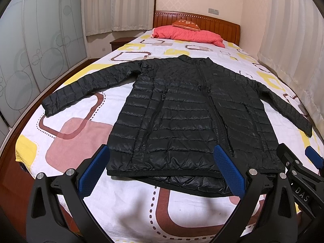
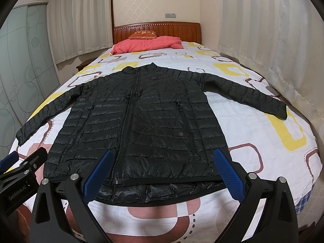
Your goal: Fold large clothes
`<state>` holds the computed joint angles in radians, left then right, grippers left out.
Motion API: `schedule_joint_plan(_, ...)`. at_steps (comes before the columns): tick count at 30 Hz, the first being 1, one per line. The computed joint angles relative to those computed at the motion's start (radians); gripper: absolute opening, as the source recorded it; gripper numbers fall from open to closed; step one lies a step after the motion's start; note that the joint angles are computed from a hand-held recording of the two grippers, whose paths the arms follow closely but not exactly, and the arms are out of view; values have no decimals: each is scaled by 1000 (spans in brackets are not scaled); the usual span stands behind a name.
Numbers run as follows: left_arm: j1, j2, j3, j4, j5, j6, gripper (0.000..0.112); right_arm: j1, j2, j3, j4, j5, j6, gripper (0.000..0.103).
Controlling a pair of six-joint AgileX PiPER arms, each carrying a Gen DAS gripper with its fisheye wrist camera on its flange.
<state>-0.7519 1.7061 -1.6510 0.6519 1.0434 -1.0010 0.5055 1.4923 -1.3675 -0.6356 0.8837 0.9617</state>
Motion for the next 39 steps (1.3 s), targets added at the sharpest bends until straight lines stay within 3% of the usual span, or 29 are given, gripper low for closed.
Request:
schedule_joint_plan(5,54,21,8,-42,-52,8,101,-37,25,33,14,-70,18,98)
schedule_joint_plan(8,119,53,-32,-122,-73,62,101,-107,26,26,113,-123,-71,98)
schedule_joint_plan(12,258,128,-122,-318,-89,186,101,-246,49,10,252,-211,-180,98)
schedule_joint_plan(17,415,244,-235,-442,-108,223,101,-506,124,-19,517,-324,-359,98)
schedule_joint_plan(20,502,347,-360,-520,-76,254,101,-638,181,-45,683,-367,-474,98)
schedule_joint_plan(22,540,405,-433,-530,-52,249,101,-739,243,-87,799,-391,-567,98)
schedule_joint_plan(26,607,534,-594,-529,6,241,96,-853,357,-192,845,-396,-578,91)
schedule_joint_plan(27,618,551,-611,-525,8,233,87,-899,401,-235,905,-386,-607,76)
schedule_joint_plan(28,633,575,-637,-522,18,220,83,-923,425,-257,934,-381,-616,69)
schedule_joint_plan(31,667,605,-658,-532,20,188,82,-1021,513,-313,1096,-390,-657,69)
schedule_joint_plan(36,685,580,-576,-492,-65,101,89,-1128,639,-371,1325,-427,-712,70)
schedule_joint_plan(39,677,591,-588,-454,-72,68,92,-1149,679,-379,1482,-497,-829,72)
